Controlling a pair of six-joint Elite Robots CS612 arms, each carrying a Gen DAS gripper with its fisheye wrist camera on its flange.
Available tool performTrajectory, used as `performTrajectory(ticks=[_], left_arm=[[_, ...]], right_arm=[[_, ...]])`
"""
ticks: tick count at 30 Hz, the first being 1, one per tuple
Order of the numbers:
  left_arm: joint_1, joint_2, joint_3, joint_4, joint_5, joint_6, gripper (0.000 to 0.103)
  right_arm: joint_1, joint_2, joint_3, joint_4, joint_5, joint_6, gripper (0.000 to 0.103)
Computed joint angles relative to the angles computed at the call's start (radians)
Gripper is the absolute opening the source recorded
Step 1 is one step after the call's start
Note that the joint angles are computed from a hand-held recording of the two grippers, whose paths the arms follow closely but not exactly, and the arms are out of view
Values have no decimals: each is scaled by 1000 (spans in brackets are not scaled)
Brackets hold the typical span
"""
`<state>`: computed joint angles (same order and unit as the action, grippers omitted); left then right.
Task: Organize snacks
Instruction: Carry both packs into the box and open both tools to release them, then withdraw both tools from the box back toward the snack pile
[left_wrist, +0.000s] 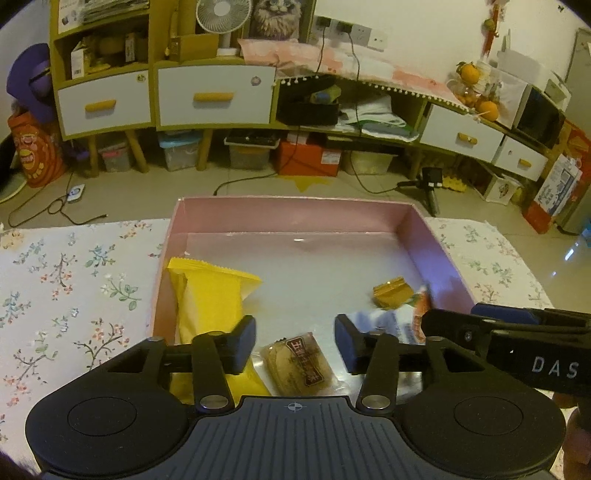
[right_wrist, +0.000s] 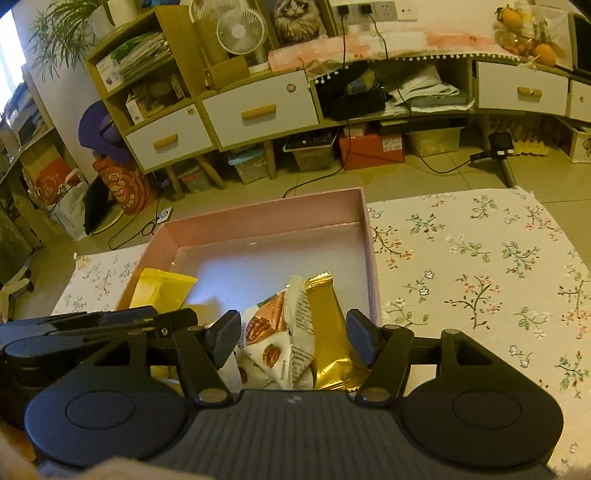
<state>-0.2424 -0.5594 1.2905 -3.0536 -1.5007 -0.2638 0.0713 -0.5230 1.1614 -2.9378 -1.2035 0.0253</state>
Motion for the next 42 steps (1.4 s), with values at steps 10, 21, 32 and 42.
performTrajectory(ticks=[10, 21, 32, 42], left_arm=[[-10, -47, 62, -27, 20, 0, 69], [-25, -115, 162, -41, 14, 9, 86], [-42, -179, 264, -55, 31, 31, 93], [-50, -223, 348, -72, 53, 24, 96]], right_arm=[[-8, -30, 49, -41, -16, 25, 72], [-19, -79, 132, -80, -11, 26, 87], [-18, -129, 217, -82, -41, -29, 94], [-18, -163, 282, -107, -52, -31, 98]])
